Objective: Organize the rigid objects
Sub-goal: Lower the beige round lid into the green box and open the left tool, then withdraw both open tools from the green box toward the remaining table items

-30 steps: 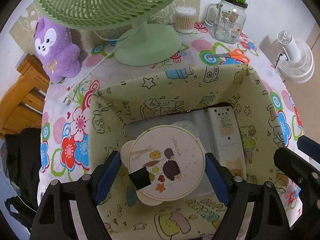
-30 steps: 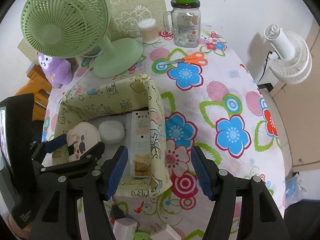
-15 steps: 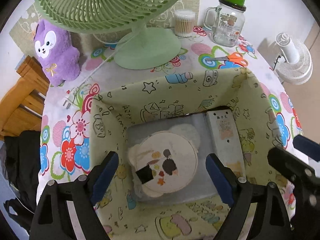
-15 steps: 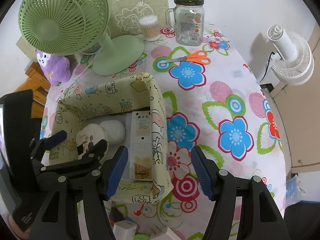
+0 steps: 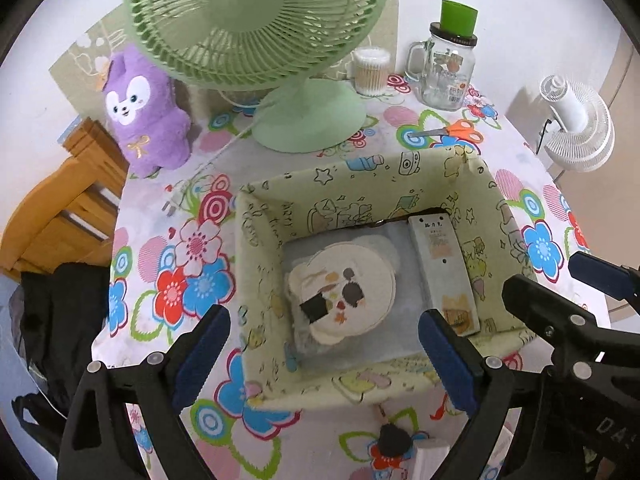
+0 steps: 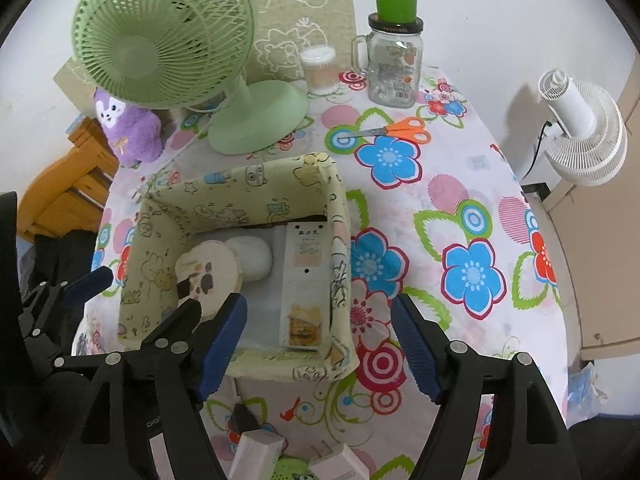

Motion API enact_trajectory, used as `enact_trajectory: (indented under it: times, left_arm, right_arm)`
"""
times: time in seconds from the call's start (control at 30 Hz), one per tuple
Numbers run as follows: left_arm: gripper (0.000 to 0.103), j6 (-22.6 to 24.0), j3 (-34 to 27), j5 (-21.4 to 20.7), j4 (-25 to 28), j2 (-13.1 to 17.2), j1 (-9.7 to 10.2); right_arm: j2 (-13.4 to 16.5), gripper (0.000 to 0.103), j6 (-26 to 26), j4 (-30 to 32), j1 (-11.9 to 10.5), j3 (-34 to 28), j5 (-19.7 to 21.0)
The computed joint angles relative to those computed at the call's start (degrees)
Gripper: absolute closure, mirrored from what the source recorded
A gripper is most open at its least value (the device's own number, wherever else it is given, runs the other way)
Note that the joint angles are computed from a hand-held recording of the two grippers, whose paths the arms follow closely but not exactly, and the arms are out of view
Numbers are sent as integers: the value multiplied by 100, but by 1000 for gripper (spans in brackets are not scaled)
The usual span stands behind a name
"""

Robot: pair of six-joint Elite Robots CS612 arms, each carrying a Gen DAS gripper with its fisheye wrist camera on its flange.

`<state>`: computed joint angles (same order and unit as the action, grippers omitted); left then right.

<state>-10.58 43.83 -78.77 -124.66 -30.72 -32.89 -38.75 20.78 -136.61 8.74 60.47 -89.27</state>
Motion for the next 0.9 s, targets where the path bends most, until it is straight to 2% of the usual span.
enact_trajectory:
  times: [0.6, 0.9]
  left_arm:
    - [6, -191, 1128, -17, -700, -682, -42]
    - [6, -285, 1511, -70, -942, -946, -58]
  right_arm:
    - [-354, 18, -145, -336, 128, 502, -113]
    - [-530, 18, -91, -412, 199, 700, -322]
